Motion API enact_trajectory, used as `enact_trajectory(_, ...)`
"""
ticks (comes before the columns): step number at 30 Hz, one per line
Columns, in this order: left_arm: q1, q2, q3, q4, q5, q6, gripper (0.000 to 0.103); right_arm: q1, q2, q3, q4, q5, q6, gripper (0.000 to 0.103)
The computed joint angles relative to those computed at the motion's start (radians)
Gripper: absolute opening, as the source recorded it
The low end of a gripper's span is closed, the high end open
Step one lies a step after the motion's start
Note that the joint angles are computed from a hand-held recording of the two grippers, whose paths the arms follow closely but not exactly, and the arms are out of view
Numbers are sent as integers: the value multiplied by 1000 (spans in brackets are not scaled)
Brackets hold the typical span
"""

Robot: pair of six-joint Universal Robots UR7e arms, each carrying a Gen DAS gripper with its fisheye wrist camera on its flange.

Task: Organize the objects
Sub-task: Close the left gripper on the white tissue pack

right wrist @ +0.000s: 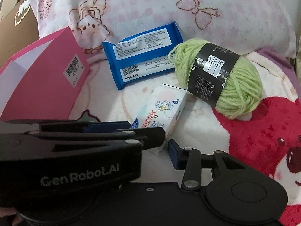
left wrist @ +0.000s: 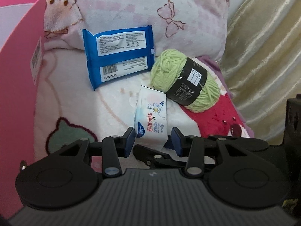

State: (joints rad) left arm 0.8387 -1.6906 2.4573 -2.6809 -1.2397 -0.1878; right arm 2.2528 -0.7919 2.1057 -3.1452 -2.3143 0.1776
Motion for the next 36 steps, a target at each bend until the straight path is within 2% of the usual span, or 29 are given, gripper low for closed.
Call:
enact_trajectory(4, 4, -3, -2, 7, -13, 6, 36, 7, 2, -3, 6, -7, -16, 48)
enact_trajectory(8, 16, -14, -16, 49, -52, -24, 36, 11, -27, -7, 85, 3, 31, 48)
enact_trajectory(10, 26, -24, -30, 101, -80, -60, 36, 15, -47, -9, 139, 10, 49, 50)
enact_trajectory(13, 32, -61, -71, 259, -122, -131, 36, 9, -100, -8, 273, 84, 106, 51)
enact_trajectory(16, 22, -91, -79, 309, -123, -141, 36, 26, -120, 10, 266, 101, 95, 53)
enact_trajectory(17, 17, -93, -79, 311, -112, -139, 36, 29, -119, 16, 241, 101, 81, 55)
enact_trajectory(19, 14, -87, -73, 285, -94, -134, 36, 30, -111, 17, 211, 92, 73, 65)
enact_trajectory(23, 14, -65, -42, 200, -40, -155, 36, 11, -85, 2, 189, 85, 69, 65)
enact_trajectory(25, -2, -57, -20, 170, 6, -147, 24, -2, -78, -6, 217, 94, 81, 65)
enact_trajectory(26, 1, -51, -16, 158, 0, -137, 21, -1, -72, -9, 219, 87, 76, 65)
enact_trajectory(27, 8, -46, -11, 137, -18, -133, 20, 0, -68, -10, 216, 82, 69, 62)
enact_trajectory(29, 0, -42, -4, 121, -8, -143, 20, 7, -61, -14, 218, 56, 57, 54)
enact_trajectory(36, 20, -29, -5, 105, -23, -190, 21, 2, -58, -15, 223, 55, 57, 55)
